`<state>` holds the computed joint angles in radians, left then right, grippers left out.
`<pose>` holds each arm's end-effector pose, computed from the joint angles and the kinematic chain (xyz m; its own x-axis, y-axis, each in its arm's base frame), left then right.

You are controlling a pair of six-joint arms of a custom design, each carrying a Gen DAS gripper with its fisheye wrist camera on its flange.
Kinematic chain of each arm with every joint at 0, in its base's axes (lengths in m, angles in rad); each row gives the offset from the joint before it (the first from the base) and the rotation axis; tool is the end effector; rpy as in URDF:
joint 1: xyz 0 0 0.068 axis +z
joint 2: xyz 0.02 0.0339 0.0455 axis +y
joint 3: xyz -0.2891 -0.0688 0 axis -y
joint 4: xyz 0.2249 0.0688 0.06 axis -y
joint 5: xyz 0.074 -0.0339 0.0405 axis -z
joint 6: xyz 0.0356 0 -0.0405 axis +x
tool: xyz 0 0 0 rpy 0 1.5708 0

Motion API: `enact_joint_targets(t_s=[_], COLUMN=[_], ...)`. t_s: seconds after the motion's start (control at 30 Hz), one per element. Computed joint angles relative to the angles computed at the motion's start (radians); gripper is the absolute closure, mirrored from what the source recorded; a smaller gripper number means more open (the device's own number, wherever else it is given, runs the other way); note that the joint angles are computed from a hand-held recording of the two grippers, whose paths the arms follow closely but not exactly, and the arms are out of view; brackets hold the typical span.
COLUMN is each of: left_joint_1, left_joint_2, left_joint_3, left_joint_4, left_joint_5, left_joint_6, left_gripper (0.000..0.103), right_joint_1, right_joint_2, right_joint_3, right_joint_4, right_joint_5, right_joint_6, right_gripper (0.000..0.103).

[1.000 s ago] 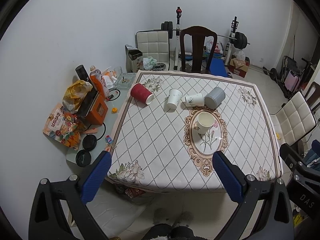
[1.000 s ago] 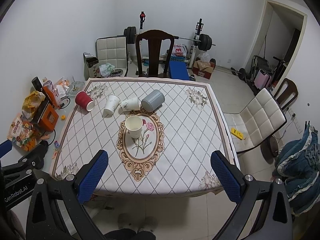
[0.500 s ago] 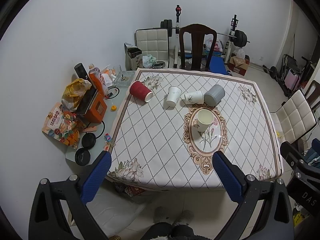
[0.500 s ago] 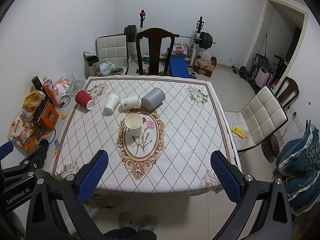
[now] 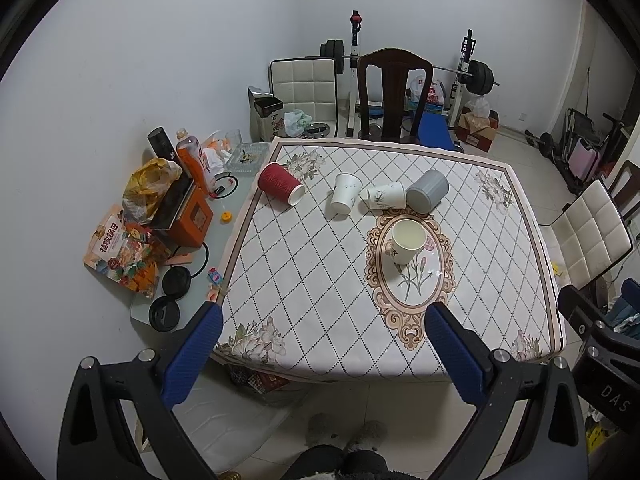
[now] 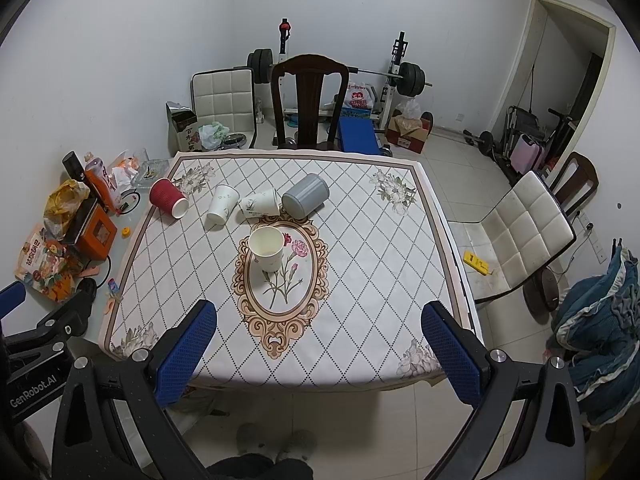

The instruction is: Flip cup upright

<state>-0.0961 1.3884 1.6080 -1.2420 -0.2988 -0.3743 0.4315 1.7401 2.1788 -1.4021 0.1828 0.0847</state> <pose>0.2302 -0.0117 0.4132 -0.7683 -0.2770 -0.5771 -0.3674 0.9291 0.0432 0.2834 0.1234 0.4588 -0.7700 -0.2630 -0.5813 -0.2528 0.9623 -0.1005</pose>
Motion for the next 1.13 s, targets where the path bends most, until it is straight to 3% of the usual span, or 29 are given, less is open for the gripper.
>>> enact_joint_targets(t_s=[1.13], left_joint_1=[-0.006], left_joint_2=[0.006], left_joint_3=[0.005], left_joint_4=[0.002], left_joint_5=[0.003], left_joint_6=[0.001], left_gripper=[0.000], right_joint_1=[0.004], right_joint_2=[0.013], right_joint_3=[0.006], right_joint_4=[0.000], right_joint_5=[-0.009], right_joint_6=[0.009], right_gripper=[0.000])
